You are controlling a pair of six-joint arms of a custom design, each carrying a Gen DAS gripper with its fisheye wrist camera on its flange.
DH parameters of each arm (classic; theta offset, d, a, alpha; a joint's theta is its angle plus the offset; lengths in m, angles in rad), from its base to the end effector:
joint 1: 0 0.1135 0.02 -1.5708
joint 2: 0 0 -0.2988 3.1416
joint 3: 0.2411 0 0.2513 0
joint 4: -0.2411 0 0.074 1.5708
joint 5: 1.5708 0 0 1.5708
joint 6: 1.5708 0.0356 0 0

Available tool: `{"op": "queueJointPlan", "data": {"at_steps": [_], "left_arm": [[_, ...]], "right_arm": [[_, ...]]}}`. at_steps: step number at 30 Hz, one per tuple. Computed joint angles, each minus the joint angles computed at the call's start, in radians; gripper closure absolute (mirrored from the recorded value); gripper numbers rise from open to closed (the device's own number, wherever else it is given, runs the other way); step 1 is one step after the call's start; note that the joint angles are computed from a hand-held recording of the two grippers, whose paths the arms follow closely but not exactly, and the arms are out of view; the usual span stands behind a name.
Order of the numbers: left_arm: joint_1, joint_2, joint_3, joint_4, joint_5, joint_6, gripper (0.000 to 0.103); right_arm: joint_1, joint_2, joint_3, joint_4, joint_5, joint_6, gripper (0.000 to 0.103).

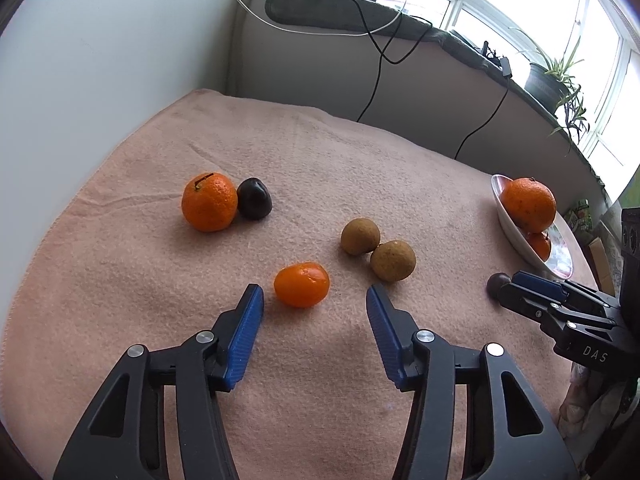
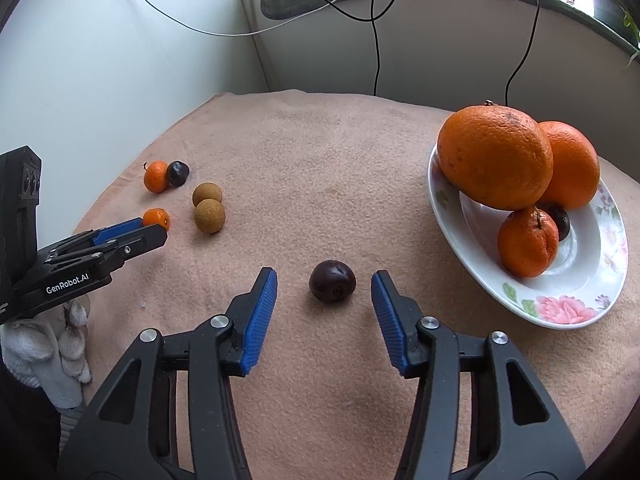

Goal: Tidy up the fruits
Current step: 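Close the left tool on the kumquat while the right tool grasps a dark cherry, then carry the kumquat and cherry to the plate with both tools and release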

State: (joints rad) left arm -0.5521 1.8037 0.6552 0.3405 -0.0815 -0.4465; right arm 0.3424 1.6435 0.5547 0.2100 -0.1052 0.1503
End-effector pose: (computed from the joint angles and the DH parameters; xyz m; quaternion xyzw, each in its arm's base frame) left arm 0.2734 -0.1650 0.1271 0.0338 0.9269 -0.1449 0.3446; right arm 0.2604 0.0968 0.1389 -0.1078 0.9334 0.1306 0.3164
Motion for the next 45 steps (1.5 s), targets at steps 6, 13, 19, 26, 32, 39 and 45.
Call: {"op": "queueJointPlan", "data": {"at_steps": [6, 13, 19, 26, 32, 39, 45], "left_arm": [[0.014, 0.023, 0.015, -0.001, 0.006, 0.001, 0.059], [0.020, 0.024, 0.009, 0.002, 0.007, -0.006, 0.068], [0.026, 0.024, 0.009, 0.003, 0.010, -0.012, 0.075], [0.018, 0.012, 0.003, 0.000, 0.001, -0.008, 0.076], [0.006, -0.011, -0.009, 0.000, 0.003, -0.016, 0.076], [-0.034, -0.043, -0.008, -0.007, 0.001, -0.021, 0.076], [-0.075, -0.052, 0.015, -0.007, 0.018, -0.028, 0.076]], "right_arm": [[0.003, 0.028, 0.021, -0.011, 0.005, 0.003, 0.058], [0.009, 0.054, 0.039, -0.025, 0.008, 0.003, 0.067], [0.006, 0.055, 0.037, -0.020, 0.008, 0.002, 0.075], [0.002, 0.050, 0.036, -0.015, -0.001, 0.005, 0.076], [-0.004, 0.016, 0.016, -0.011, -0.008, 0.003, 0.077], [-0.035, -0.057, -0.021, -0.018, -0.024, -0.005, 0.077], [-0.081, -0.136, -0.056, -0.038, -0.041, -0.022, 0.077]]}}
